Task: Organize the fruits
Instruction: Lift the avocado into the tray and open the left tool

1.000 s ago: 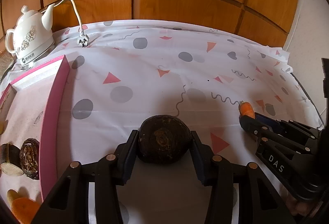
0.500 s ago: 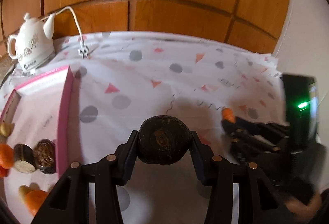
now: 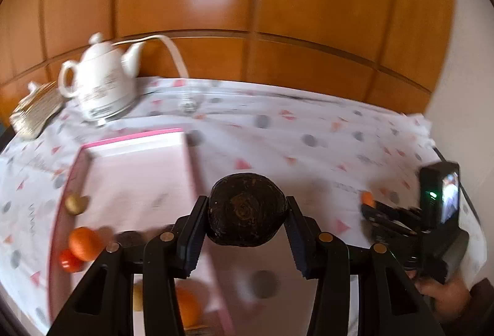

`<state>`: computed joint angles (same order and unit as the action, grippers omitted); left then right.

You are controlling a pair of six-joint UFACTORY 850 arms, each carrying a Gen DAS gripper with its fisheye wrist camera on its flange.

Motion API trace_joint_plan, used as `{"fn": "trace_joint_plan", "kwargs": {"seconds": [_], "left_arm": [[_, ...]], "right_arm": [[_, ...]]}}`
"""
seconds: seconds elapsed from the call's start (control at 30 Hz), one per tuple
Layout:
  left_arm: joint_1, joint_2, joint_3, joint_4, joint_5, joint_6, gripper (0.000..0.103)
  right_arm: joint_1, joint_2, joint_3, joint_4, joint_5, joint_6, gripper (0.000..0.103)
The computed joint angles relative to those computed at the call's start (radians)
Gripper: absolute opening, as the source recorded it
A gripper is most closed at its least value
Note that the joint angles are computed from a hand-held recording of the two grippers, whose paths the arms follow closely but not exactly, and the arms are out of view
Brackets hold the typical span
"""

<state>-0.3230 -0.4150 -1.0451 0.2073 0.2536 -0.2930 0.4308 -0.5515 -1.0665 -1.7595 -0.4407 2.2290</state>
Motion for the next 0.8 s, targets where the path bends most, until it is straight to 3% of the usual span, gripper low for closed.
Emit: {"fn": "trace_joint_plan", "kwargs": {"seconds": [0.13,0.37,0.5,0.6,0.8], "left_arm": [[0.057,0.001,0.004,-0.106,-0.001,0.098,0.049],[0.143,-0.076,-0.081,-0.21,-0.079,0.164,0.049],[0.155,-0.109,-0.109,-0.412,-0.099,0.339,0.049],[0.158,-0.103,-0.095,-0.402,-0.086,0.317,0.051],[0.146,-0.066,-0.056,-0.547,-0.054,0.433,0.059]], "right_arm": [[0.0,0.002,0.0,0.006,0.001,-0.013,0.018],[0.014,0.023,0.001,-0.053,0.027,0.023,0.018],[0.046,0.029,-0.018,-0.102,0.035,0.035,0.018],[0.066,0.027,-0.039,-0.13,0.047,0.033,0.018],[0.098,0.023,-0.073,-0.187,0.091,0.045,0.018]]}}
